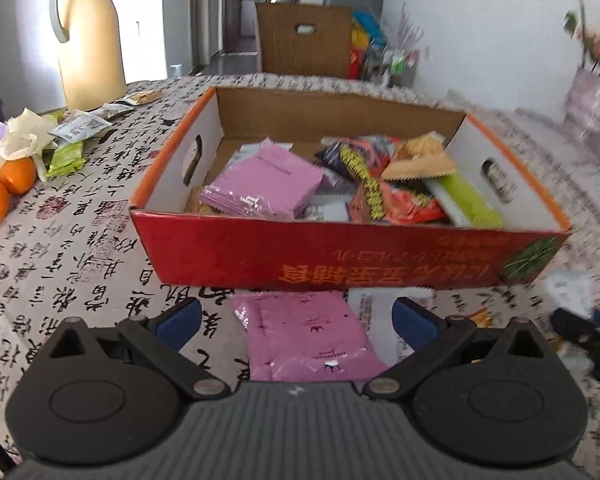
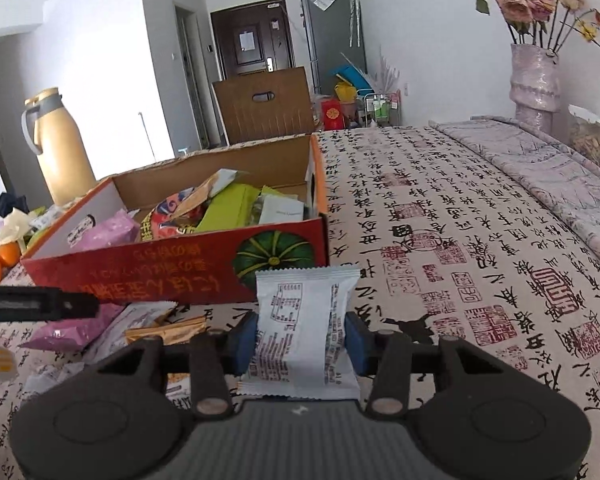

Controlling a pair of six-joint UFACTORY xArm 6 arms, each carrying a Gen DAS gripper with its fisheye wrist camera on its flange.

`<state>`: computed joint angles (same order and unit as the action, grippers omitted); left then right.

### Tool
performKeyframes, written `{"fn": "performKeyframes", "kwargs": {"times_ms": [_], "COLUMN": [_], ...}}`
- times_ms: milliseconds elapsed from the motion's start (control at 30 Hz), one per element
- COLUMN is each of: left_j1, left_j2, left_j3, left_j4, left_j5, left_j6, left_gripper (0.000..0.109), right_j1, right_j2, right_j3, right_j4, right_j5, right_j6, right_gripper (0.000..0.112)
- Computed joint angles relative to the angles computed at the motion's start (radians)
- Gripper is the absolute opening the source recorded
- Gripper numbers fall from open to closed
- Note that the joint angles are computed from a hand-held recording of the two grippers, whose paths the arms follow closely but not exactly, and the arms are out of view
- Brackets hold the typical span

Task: Organize snacks
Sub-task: 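Grasp a white packet with the right tool while the left tool grasps a pink packet, then carry both packets over the box opening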

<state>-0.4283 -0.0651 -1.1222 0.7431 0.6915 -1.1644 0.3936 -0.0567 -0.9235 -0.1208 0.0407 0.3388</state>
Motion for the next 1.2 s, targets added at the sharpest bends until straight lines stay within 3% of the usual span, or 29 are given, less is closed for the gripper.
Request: {"fn": "performKeyframes", "kwargs": {"times_ms": [67, 167, 367, 433, 500, 900, 1200], "left_j1": [-0.010, -0.007, 0.006, 0.009, 0.017, 0.034, 0.021], "left_j2": [0.025, 0.035, 0.012, 0.004, -0.007, -0.103, -0.220], "left_j3": [-0.030, -0.033, -0.003, 0.006, 0.021, 0.129, 0.212], "left_j4": [-0.020, -0.058, -0.096, -0.113, -0.131, -0.093, 0.029], "left_j5": [0.048, 0.055, 0.032, 0.015, -0.005, -0.066, -0.101], "left_j6": [0.002, 0.004, 0.012, 0.024, 0.033, 0.002, -0.090], "left_gripper": [0.103, 0.098, 0.079, 0.067, 0.064, 0.062, 0.062], "right_j1": [0.006, 0.017, 0.036, 0.037, 0.036, 0.029, 0.023], "right_j2": [-0.003, -0.005, -0.008, -0.010, -0.016, -0.040, -0.083], "right_j3": [0.010, 0.017, 0.022, 0.024, 0.030, 0.053, 0.075], "right_j4": [0.078, 0.195, 0.361, 0.381, 0.392, 0.308, 0.122], "right_j5": [-0.010, -0.020, -0.028, -0.029, -0.030, -0.030, -0.042], "right_j6": [-0.067, -0.169, -0.318, -0.331, -0.339, -0.267, -0.115], "right_gripper": [0.045, 0.045, 0.045, 0.045, 0.045, 0.045, 0.045]}}
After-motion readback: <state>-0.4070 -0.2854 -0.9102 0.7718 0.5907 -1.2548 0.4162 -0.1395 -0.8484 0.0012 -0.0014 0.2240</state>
